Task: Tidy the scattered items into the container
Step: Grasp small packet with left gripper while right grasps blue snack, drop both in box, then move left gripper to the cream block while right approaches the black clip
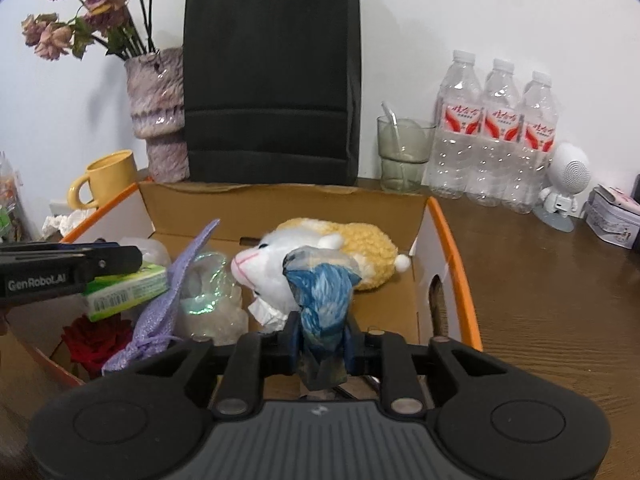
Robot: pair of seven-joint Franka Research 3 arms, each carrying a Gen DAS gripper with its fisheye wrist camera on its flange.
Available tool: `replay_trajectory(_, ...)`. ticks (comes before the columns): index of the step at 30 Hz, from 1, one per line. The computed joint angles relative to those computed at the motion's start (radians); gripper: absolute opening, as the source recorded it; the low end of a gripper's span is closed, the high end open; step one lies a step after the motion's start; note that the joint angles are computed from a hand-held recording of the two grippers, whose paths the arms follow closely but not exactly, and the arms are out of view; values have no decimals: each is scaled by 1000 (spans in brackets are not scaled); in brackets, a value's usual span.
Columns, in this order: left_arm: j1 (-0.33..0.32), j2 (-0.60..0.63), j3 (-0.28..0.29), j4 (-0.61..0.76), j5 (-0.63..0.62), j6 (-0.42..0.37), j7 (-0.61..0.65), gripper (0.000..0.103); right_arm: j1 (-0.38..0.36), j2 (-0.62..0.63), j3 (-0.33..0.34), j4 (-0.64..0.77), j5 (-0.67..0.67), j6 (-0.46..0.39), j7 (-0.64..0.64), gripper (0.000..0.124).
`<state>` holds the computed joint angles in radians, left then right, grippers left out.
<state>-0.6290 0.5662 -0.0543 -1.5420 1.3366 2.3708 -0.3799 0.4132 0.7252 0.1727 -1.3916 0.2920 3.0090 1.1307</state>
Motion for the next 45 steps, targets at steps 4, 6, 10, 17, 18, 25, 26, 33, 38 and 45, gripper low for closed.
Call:
replay_trajectory(4, -10, 9, -2, 15, -17, -37, 23, 65, -4, -18, 7, -26, 1, 8, -11, 67)
replay_trajectory(6, -14, 11, -2, 20, -21, -48, 31, 80, 3, -28, 1, -41, -3, 27, -16, 81)
replay_trajectory(10, -31, 20, 1, 39, -13, -75, 60, 103, 19, -45, -20, -55, -13, 23, -4, 98)
replay_trajectory(17, -43, 33, -1, 68, -40, -106, 100, 103, 24, -60, -28, -68, -28, 14, 6, 103)
replay_trajectory(18, -44, 33, 0, 68, -44, -110, 102, 103, 25, -60, -29, -69, -29, 15, 7, 103)
replay_trajectory(25, -49, 21, 1, 61, -52, -126, 98, 103, 25, -67, -32, -78, -34, 19, 18, 103)
replay_trajectory(26, -51, 15, 1, 55, -48, -127, 92, 103, 18, -72, -24, -84, -31, 25, 13, 103)
replay_trajectory(33, -65, -75, -15, -40, 49, -157, -5, 103, -176, -149, 210, -202, 83, 134, -140, 103)
replay_trajectory(38, -57, -153, -64, -142, 104, -192, -60, 103, -347, -207, 385, -333, 126, 253, -214, 103)
replay_trajectory(45, -50, -229, -141, -266, 127, -248, -105, 103, -533, -279, 519, -533, 45, 353, -161, 103)
